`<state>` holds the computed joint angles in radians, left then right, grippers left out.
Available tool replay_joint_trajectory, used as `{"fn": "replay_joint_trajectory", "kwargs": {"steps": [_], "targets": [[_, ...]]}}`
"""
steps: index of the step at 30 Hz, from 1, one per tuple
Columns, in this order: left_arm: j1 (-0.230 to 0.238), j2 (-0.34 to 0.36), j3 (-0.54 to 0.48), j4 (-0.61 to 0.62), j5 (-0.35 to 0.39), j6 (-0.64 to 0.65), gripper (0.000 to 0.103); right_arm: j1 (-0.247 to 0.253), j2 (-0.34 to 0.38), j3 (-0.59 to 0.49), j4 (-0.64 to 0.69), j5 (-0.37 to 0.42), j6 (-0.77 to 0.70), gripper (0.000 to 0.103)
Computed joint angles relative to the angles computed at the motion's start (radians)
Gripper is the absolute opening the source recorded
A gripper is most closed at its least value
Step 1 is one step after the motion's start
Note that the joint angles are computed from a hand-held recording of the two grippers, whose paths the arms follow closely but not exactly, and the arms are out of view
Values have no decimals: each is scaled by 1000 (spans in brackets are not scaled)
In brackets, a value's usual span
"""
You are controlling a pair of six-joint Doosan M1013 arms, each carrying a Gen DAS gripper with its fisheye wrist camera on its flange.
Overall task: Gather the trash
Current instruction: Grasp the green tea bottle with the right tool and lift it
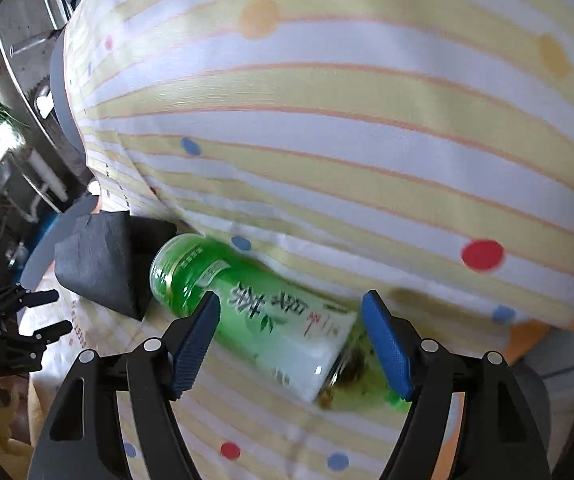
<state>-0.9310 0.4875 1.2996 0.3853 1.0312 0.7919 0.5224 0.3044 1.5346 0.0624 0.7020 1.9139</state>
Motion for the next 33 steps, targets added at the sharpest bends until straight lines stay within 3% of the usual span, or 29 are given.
{"fn": "replay_joint_trajectory", "kwargs": {"steps": [7, 13, 17, 21, 22, 27, 33], "targets": [[-4, -20, 27, 13, -10, -2, 63, -22, -6, 23, 155, 76, -53, 78], [-10, -42, 53, 20, -22, -11, 63, 87, -13, -5, -53, 212, 72, 78], [-13, -59, 73, 23, -35, -22, 63, 186, 25, -73, -225, 342, 132, 80], [-7, -73, 93, 27, -42, -59, 63, 261, 69, -131, -335, 411, 224, 75], [-3, -76, 98, 30, -43, -75, 63, 273, 80, -144, -368, 432, 266, 62], [19, -81, 110, 61, -55, -129, 63, 300, 89, -154, -428, 499, 500, 62], [63, -75, 112, 42, -189, -89, 62, 296, 23, -72, -421, 512, 637, 63]]}}
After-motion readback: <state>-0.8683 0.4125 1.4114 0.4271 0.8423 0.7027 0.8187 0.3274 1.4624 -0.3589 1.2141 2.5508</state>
